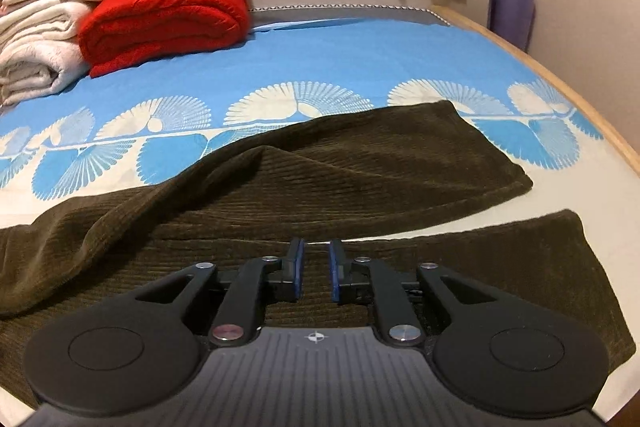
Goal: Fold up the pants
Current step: 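Grasp the waistband with the left gripper while the right gripper grasps the pant legs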
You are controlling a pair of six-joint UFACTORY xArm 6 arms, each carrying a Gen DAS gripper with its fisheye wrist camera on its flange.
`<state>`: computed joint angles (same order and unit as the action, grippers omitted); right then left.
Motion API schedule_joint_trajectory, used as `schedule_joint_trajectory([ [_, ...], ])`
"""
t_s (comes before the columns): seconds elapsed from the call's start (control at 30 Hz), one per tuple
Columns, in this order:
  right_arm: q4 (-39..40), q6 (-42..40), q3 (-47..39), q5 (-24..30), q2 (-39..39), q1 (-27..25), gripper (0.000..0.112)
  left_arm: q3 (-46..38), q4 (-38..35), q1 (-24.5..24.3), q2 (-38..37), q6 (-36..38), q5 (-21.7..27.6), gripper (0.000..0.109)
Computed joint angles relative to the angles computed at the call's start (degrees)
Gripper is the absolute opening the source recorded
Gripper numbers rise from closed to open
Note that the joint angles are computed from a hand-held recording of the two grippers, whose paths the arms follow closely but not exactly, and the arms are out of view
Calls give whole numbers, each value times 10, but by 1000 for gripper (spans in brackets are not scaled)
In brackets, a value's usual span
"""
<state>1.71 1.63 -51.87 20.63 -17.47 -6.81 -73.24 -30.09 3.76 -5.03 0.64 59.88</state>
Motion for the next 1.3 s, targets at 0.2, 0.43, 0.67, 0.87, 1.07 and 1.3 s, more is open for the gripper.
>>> schedule_joint_trajectory([
  [0.2,90,-39,-22,-1,22,7,23,-43,-18,13,66,-80,12,66],
  [0.43,371,-167,-101,22,92,20,33,-77,29,-2,94,-139,-9,63],
  [0.67,487,-158,-231,17,235,41,33,-73,134,-12,84,-183,-51,7],
  [0.87,457,-98,-338,26,343,53,35,-59,143,-14,68,-183,-100,6],
  [1.07,440,-58,-421,45,425,56,35,-76,65,8,92,-206,-50,38],
  [1.3,371,19,-468,53,468,54,18,-93,111,0,107,-228,-37,36],
])
